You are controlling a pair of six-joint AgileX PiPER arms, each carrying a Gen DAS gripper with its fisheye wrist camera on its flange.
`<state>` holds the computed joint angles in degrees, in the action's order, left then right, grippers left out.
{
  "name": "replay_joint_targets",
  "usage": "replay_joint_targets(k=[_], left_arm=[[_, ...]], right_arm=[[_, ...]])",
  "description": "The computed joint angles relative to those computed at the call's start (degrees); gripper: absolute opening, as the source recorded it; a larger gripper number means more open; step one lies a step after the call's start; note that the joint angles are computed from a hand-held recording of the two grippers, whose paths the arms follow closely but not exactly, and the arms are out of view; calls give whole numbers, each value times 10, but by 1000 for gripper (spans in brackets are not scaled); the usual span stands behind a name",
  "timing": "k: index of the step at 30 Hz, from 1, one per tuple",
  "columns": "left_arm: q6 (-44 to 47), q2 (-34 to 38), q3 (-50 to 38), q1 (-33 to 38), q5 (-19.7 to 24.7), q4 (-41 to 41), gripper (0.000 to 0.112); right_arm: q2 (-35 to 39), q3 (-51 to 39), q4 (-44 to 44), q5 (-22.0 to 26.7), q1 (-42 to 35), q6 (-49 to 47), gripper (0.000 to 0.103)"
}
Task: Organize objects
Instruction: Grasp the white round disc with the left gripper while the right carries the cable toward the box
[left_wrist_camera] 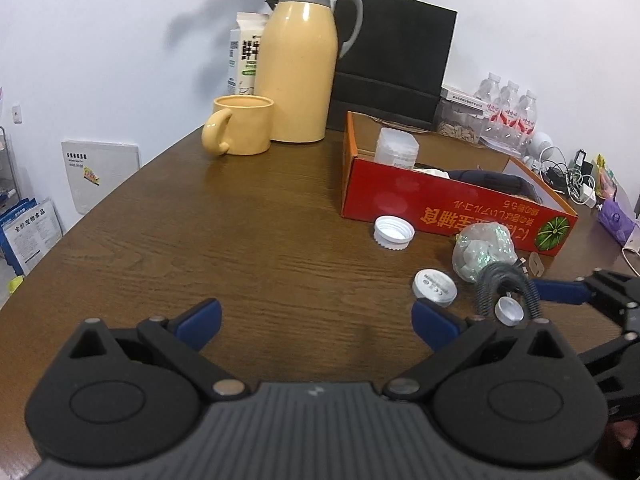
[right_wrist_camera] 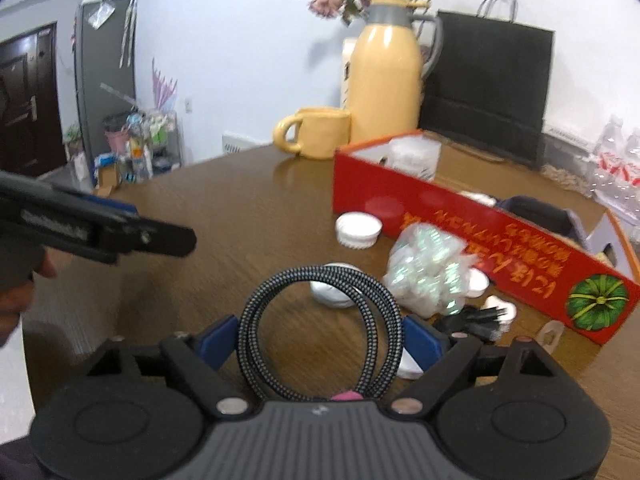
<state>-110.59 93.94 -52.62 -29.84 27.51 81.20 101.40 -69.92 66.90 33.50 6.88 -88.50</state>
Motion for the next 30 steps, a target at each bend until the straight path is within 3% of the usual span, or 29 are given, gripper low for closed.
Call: replay_joint_targets(k=[10, 17, 27, 30], left_arm=[[157, 111, -145, -3, -31, -101, 103], [313, 195, -253, -11, -14, -235, 103], [366, 255, -337, -20, 35, -280, 100], [356, 258, -343, -24, 42, -269, 87]], right_arm=[[-14, 11, 101, -7, -92, -45, 87], [5, 7, 154, -62, -122, -73, 87], [29, 6, 198, -71, -124, -120, 87], [28, 11, 209, -67, -125, -131, 87]])
